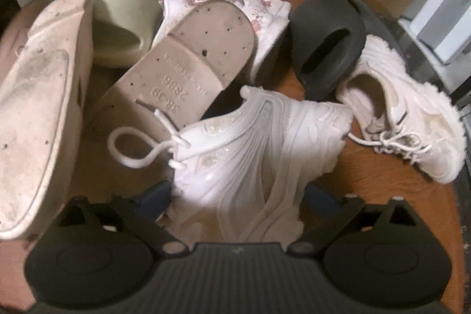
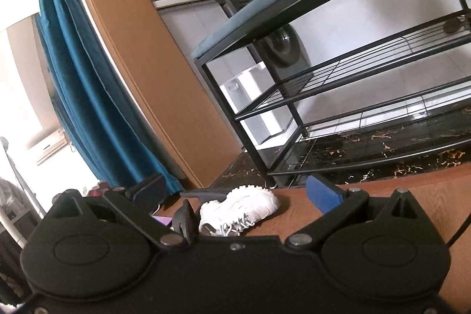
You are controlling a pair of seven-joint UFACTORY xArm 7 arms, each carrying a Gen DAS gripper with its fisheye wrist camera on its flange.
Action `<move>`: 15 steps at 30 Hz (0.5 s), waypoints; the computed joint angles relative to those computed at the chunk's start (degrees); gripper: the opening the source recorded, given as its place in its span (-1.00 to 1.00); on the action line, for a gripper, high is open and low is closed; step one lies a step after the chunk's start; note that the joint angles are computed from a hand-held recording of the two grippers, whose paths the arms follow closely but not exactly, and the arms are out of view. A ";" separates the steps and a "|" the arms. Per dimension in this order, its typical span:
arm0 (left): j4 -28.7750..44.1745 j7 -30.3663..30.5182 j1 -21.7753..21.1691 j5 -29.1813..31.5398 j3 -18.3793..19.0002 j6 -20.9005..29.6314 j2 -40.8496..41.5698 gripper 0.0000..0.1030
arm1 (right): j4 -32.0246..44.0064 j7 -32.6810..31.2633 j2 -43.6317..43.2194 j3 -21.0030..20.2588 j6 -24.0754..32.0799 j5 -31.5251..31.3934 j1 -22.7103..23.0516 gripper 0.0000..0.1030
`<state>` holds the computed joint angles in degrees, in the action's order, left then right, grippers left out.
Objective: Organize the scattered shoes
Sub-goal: 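Swing the left tool to the shoe pile and grasp a white chunky sneaker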
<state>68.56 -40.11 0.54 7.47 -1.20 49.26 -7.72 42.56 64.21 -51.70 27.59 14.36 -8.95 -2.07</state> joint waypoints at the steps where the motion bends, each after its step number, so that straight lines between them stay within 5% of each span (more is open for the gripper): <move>1: -0.79 1.38 0.06 -2.22 0.75 -0.76 -0.68 0.68 | -0.31 0.32 -0.29 -0.01 -0.08 0.10 -0.12 1.00; 6: -1.07 7.62 0.54 -13.85 3.37 -1.16 1.05 0.95 | -2.00 1.83 -1.32 -0.53 -0.77 0.93 -0.04 1.00; 8: -0.75 11.09 0.79 -18.78 3.89 -0.29 2.09 0.83 | -2.27 1.54 -1.49 -0.70 -1.07 0.73 0.08 1.00; 15: -2.96 16.26 -0.19 -17.45 1.75 -0.90 -1.20 0.53 | -4.61 2.40 -4.19 -1.10 -1.67 1.32 -0.69 1.00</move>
<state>65.60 -23.85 0.35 -9.98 0.54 48.35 -8.92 37.95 66.61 -55.88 26.50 12.68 -7.63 -2.76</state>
